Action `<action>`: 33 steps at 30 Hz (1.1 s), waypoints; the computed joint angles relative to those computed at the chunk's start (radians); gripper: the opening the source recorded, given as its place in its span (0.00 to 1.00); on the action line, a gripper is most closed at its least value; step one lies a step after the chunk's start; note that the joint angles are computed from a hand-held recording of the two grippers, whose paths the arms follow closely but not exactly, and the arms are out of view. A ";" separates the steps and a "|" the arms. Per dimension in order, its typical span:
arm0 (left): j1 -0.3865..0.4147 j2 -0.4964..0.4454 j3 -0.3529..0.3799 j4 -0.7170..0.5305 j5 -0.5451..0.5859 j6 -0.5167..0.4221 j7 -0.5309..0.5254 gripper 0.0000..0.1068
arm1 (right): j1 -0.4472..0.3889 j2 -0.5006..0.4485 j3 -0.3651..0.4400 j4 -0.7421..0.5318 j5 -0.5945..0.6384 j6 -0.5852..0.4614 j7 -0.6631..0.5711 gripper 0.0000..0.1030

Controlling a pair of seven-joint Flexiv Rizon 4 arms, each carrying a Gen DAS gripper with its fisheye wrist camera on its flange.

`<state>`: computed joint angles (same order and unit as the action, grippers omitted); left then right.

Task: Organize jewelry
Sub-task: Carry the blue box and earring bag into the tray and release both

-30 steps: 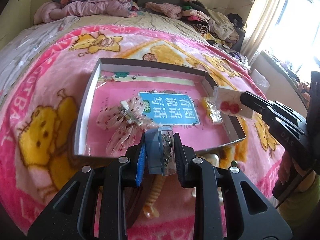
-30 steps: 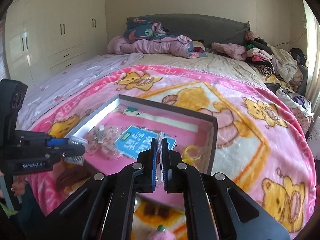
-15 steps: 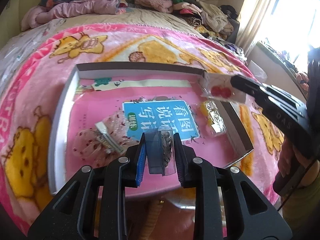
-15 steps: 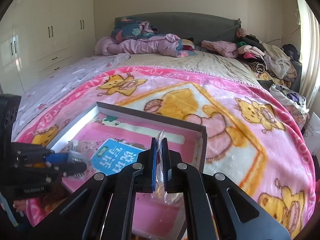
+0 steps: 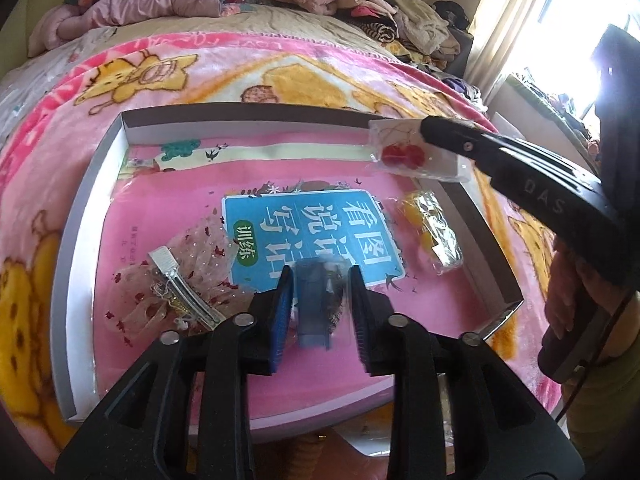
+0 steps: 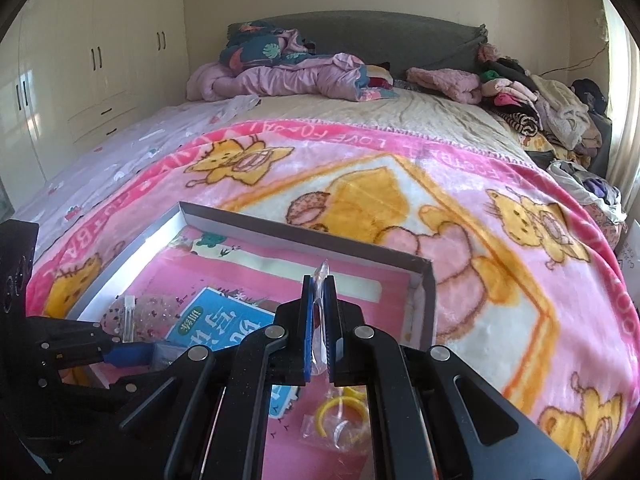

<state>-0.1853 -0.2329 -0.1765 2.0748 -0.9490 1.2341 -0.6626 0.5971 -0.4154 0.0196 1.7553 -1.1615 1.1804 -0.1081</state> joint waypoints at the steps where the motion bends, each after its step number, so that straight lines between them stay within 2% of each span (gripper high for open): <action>1: -0.001 0.002 0.003 0.001 0.006 0.000 -0.005 0.35 | 0.000 -0.006 0.003 -0.005 0.007 0.001 -0.005 0.05; 5: 0.003 0.014 0.005 0.006 -0.006 -0.002 0.005 0.39 | 0.001 -0.025 0.011 -0.015 0.057 0.009 -0.039 0.05; 7: 0.003 0.022 0.011 0.009 -0.008 -0.005 0.000 0.46 | 0.000 -0.029 0.012 -0.012 0.087 0.019 -0.052 0.07; 14: 0.003 0.042 0.028 0.015 -0.017 -0.007 -0.012 0.52 | 0.015 -0.012 0.011 0.018 0.136 0.020 -0.073 0.11; 21: -0.002 0.059 0.039 0.032 -0.007 0.007 -0.029 0.60 | 0.026 0.020 0.021 0.067 0.148 0.004 -0.061 0.33; 28: -0.007 0.077 0.045 0.048 -0.006 0.014 -0.033 0.64 | 0.022 0.077 0.030 0.121 0.056 -0.009 0.046 0.58; 31: -0.009 0.086 0.049 0.055 -0.006 0.019 -0.035 0.65 | 0.013 0.096 0.048 0.134 0.030 -0.030 0.066 0.65; 33: -0.012 0.091 0.051 0.060 -0.004 0.024 -0.036 0.71 | 0.007 0.113 0.059 0.146 0.010 -0.043 0.088 0.72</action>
